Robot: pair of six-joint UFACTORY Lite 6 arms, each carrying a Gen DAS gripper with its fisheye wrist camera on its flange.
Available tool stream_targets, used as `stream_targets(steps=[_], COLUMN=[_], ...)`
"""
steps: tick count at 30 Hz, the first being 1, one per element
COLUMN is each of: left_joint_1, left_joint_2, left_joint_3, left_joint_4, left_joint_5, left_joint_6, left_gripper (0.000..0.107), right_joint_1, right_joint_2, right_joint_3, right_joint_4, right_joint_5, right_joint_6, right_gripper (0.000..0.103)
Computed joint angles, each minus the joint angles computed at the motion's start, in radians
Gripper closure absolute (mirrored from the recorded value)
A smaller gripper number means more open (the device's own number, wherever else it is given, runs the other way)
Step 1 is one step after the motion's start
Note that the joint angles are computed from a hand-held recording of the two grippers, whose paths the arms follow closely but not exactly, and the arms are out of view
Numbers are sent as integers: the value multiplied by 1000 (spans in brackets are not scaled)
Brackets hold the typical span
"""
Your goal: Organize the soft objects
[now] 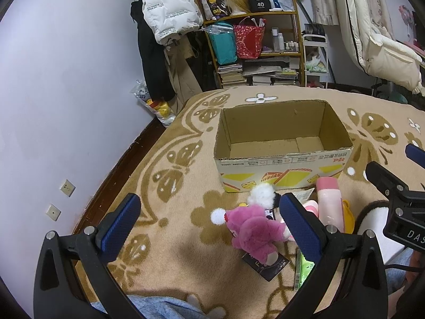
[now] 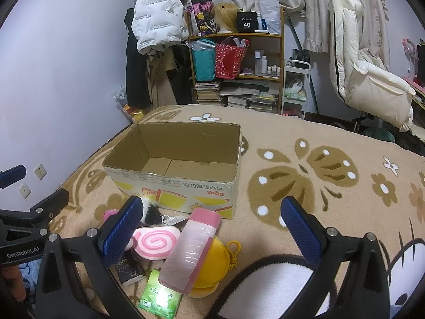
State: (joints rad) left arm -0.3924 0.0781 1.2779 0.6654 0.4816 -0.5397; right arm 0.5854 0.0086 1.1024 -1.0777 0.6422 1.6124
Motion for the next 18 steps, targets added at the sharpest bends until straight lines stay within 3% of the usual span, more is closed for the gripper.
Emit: stream_targets(steps=[18], left_joint_1=[-6], left_joint_2=[-6], left_joint_3=[2], left_joint_4=[6], left_joint_5=[12], left_joint_6=[1], left_gripper=[4], right_joint_1=[-3], right_joint_2=[13], right_joint_3=[6], right_joint_4=[3], right_joint_5=[-6], right_joint_6=[-4], right_gripper=[0])
